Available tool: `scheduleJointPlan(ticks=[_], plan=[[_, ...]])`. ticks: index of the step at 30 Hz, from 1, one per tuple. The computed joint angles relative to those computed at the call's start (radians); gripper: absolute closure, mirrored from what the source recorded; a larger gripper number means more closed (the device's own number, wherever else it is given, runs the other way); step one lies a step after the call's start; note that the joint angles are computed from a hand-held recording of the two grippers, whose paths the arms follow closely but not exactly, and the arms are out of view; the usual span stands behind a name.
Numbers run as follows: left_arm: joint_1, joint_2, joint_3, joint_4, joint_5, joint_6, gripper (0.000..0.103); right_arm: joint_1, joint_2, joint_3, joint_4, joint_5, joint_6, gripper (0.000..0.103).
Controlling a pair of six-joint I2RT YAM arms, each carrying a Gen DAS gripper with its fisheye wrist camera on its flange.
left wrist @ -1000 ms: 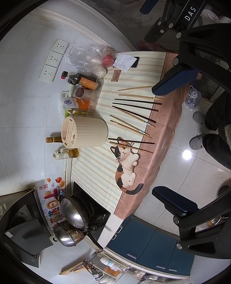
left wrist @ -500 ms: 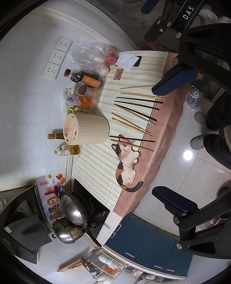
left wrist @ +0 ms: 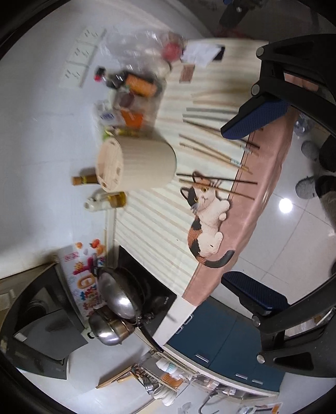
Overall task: Organize utensils
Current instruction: 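Lower the left tool onto a light wooden chopstick and close it while the right tool grasps another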
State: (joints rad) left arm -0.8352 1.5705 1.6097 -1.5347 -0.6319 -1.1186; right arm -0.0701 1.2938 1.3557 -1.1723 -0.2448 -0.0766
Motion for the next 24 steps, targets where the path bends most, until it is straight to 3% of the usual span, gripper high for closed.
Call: scheduleJointPlan(ticks=[3, 6, 9, 13, 17, 20, 22, 24], plan=[[0.09, 0.027, -0.093, 0.105, 0.021, 0.07, 0.0, 0.017, 0.083, -0.055, 0.088, 0.002, -0.002, 0.041], [0.177, 0.062, -0.186, 0.227, 0.067, 0.142, 0.0, 0.029, 0.192, -0.098, 0.167, -0.017, -0.009, 0.057], [0.263, 0.104, -0.268, 0.356, 0.131, 0.226, 0.002, 0.038, 0.327, -0.116, 0.241, -0.035, 0.008, 0.061], [0.363, 0.18, -0.33, 0.504, 0.235, 0.327, 0.016, 0.068, 0.542, -0.074, 0.3, -0.033, 0.041, 0.063], [0.451, 0.303, -0.351, 0.64, 0.325, 0.412, 0.022, 0.103, 0.695, -0.012, 0.337, -0.008, 0.084, 0.068], [0.499, 0.392, -0.331, 0.689, 0.377, 0.459, 0.032, 0.126, 0.788, 0.037, 0.364, 0.009, 0.112, 0.071], [0.521, 0.448, -0.308, 0.704, 0.394, 0.485, 0.047, 0.14, 0.845, 0.078, 0.369, 0.024, 0.13, 0.073], [0.536, 0.487, -0.287, 0.719, 0.411, 0.508, 0.052, 0.149, 0.888, 0.115, 0.366, 0.028, 0.146, 0.075]])
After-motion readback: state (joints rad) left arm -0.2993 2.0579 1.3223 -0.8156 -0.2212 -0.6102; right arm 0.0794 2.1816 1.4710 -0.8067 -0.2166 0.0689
